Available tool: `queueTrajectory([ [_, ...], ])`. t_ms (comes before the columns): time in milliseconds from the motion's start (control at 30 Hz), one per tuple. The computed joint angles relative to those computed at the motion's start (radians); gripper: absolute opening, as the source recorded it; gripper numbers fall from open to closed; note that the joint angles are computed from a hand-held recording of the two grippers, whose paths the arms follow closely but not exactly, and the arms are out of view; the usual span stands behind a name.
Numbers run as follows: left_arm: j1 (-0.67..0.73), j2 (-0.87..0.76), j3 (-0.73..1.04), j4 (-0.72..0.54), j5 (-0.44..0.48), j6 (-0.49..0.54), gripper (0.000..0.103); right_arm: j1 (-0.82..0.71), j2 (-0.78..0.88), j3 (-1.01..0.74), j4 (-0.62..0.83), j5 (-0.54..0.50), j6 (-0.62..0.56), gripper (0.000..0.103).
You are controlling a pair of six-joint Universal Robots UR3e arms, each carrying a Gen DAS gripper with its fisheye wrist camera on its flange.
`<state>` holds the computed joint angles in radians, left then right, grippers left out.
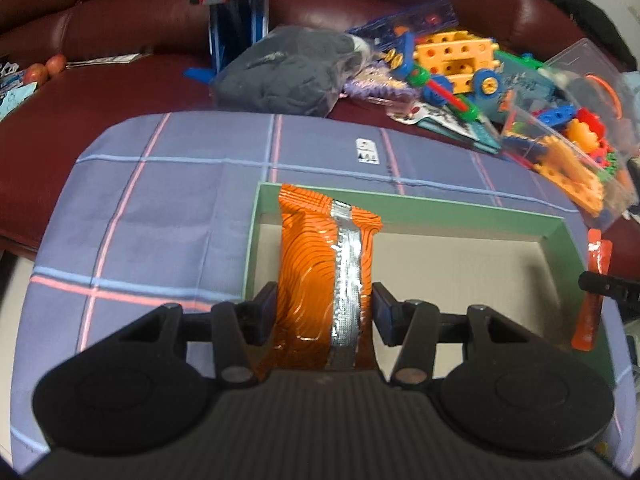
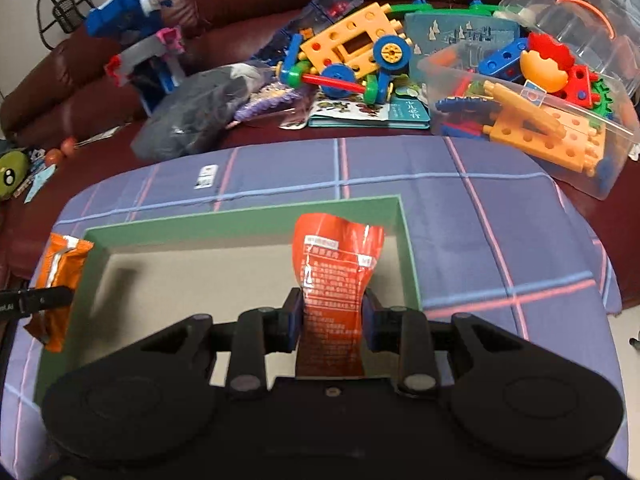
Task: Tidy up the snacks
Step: 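Carry both snacks over the green tray and open both grippers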
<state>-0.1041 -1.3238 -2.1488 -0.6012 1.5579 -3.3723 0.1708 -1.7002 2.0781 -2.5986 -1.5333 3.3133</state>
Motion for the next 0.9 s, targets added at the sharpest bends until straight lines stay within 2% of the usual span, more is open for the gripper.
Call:
queueTrajectory([
  [100,-0.01,-0.082,0.026,0.046,0.022,-0.001,0.049,-0.019,0.118,-0.041,-0.073,0.012,-0.015,0.03],
  [133,-0.012,-0.107,0.037,0.059,0.026,0.0,0.049,-0.026,0.14,-0.047,-0.095,0.019,-0.023,0.035],
  [200,-0.029,-0.146,0.056,0.081,0.048,-0.004,0.06,-0.035,0.168,-0.055,-0.124,0.028,-0.026,0.042],
  [233,-0.043,-0.16,0.067,0.084,0.066,-0.012,0.078,-0.037,0.173,-0.057,-0.132,0.028,-0.02,0.047],
  [267,-0.059,-0.167,0.071,0.093,0.088,-0.023,0.092,-0.044,0.168,-0.046,-0.144,0.041,-0.015,0.053],
  [300,-0.077,-0.168,0.07,0.105,0.109,-0.033,0.096,-0.049,0.156,-0.029,-0.155,0.054,-0.006,0.072],
  [333,-0.093,-0.169,0.069,0.112,0.125,-0.038,0.1,-0.049,0.14,-0.011,-0.167,0.053,0.005,0.087],
  [467,-0.121,-0.135,0.068,0.072,0.122,-0.067,0.103,-0.038,0.042,0.056,-0.163,0.05,0.007,0.092],
  [533,-0.132,-0.104,0.053,0.053,0.112,-0.085,0.103,-0.032,-0.011,0.086,-0.148,0.053,0.014,0.098],
  [633,-0.155,-0.05,0.029,0.016,0.106,-0.104,0.103,-0.021,-0.104,0.137,-0.121,0.055,0.015,0.103],
  [767,-0.21,0.036,-0.009,-0.04,0.115,-0.138,0.103,-0.023,-0.259,0.213,-0.039,0.072,0.011,0.103],
  [900,-0.286,0.106,-0.03,-0.099,0.133,-0.184,0.103,-0.07,-0.459,0.289,0.107,0.111,-0.017,0.103],
])
